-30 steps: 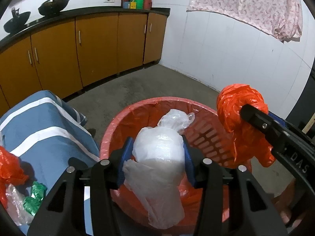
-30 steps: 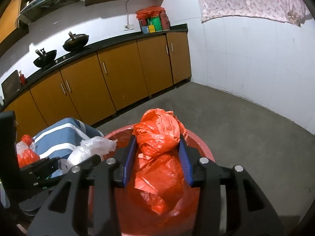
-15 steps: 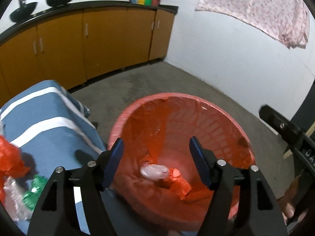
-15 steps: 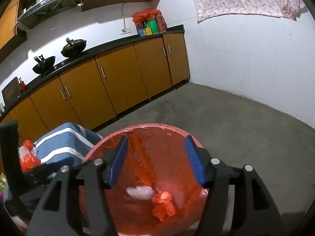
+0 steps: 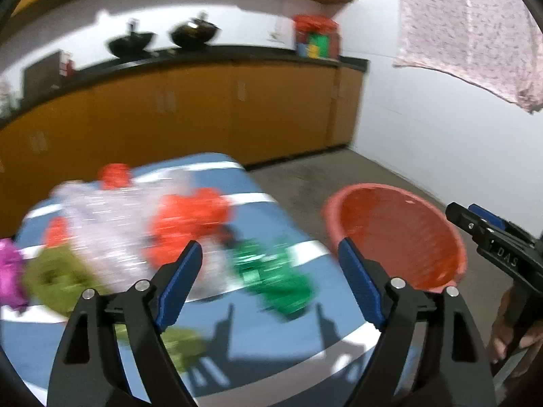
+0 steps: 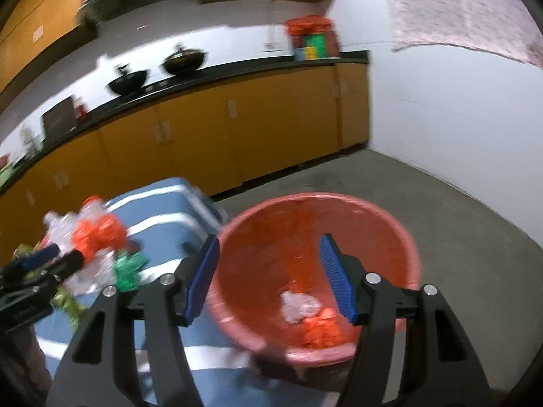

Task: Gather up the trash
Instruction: 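Move the right tool back to the table and grasp the green bag, then grasp the green paw-print bag by its knot with the left tool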

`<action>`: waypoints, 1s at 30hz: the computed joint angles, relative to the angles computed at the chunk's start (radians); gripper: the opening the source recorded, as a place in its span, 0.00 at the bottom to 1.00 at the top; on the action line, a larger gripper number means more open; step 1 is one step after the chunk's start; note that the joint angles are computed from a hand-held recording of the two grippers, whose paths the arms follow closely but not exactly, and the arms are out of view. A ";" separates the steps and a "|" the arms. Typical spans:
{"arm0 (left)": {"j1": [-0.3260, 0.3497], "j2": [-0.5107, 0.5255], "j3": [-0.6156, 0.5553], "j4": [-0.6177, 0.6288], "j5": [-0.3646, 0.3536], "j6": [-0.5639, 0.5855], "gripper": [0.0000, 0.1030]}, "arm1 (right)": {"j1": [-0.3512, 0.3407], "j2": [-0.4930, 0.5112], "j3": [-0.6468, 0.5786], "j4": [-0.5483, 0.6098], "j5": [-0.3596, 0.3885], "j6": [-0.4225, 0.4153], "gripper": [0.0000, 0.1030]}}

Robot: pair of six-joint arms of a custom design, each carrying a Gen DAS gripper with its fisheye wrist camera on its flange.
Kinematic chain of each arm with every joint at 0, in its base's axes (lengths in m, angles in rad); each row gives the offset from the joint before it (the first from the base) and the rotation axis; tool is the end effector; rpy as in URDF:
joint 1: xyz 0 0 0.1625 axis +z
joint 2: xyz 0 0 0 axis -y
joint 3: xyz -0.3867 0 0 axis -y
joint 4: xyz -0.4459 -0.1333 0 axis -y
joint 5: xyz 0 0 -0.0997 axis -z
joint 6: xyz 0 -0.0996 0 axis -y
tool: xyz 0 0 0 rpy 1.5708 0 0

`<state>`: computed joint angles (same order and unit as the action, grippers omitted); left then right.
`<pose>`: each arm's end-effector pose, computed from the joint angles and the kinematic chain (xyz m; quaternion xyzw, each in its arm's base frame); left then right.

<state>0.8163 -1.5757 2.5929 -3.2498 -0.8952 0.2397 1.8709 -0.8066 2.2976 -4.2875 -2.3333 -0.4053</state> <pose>-0.1033 -0.3955 0.1699 0.3309 0.8357 -0.3762 0.2251 0.1812 -0.3675 0.0667 0.0614 -0.7865 0.5172 0.3320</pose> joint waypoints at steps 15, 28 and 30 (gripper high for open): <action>0.172 -0.154 0.057 -0.124 0.144 0.113 0.91 | 0.068 0.217 -0.234 0.327 0.065 0.109 0.60; 0.240 -0.131 0.050 -0.127 0.087 0.114 0.92 | 0.035 0.275 -0.349 0.527 0.054 0.149 0.33; 0.246 -0.126 0.048 -0.121 0.077 0.108 0.92 | 0.032 0.274 -0.345 0.525 0.067 0.148 0.24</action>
